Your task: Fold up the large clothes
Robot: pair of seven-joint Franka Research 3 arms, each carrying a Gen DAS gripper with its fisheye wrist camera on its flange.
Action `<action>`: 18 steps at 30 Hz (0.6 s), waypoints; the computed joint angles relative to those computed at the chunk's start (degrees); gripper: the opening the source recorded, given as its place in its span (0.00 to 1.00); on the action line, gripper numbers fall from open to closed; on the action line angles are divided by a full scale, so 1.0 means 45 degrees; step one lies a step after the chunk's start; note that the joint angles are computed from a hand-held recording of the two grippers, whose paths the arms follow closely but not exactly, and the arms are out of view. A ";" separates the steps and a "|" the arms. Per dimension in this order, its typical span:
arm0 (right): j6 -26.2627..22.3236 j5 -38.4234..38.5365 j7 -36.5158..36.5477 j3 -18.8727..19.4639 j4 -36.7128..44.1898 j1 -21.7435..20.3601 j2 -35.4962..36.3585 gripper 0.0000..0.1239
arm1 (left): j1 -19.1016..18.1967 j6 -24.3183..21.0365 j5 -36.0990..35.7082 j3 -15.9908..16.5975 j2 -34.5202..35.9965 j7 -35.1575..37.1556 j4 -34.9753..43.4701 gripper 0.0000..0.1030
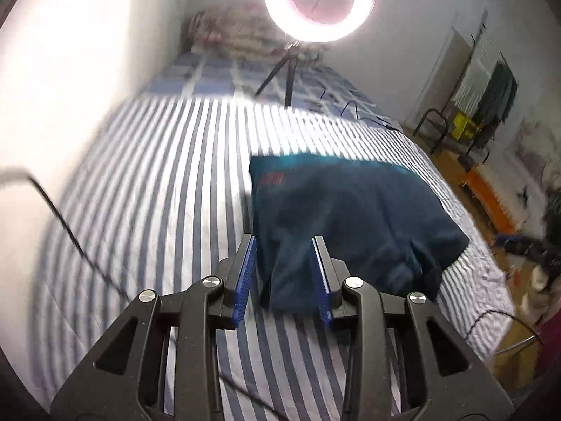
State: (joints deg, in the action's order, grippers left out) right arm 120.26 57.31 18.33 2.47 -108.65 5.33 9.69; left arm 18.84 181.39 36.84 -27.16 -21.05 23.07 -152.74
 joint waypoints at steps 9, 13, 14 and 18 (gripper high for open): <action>0.4088 -0.0996 0.1181 0.0918 0.4073 0.1596 0.3072 0.27 | 0.1314 -0.4728 0.5425 -0.1925 0.6044 -0.1741 0.7015 0.30; 0.4476 -0.3333 0.3603 0.0805 0.6379 0.2331 0.5266 0.26 | 0.1139 -0.5229 0.3566 -0.1464 0.8270 0.0107 0.8098 0.31; 0.4705 -0.4168 0.3964 0.0625 0.6644 0.2632 0.5709 0.26 | 0.1185 -0.4542 0.3464 -0.1182 0.8504 -0.0127 0.7887 0.34; 0.5566 -0.6498 0.4889 0.0150 0.6584 0.3343 0.6652 0.24 | 0.0110 -0.2484 0.5165 0.0633 0.8616 -0.1985 0.7436 0.35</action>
State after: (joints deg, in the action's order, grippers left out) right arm 145.30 28.07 40.33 3.15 -79.02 20.38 39.62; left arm 19.34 170.22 60.08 -24.31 17.72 14.14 -119.27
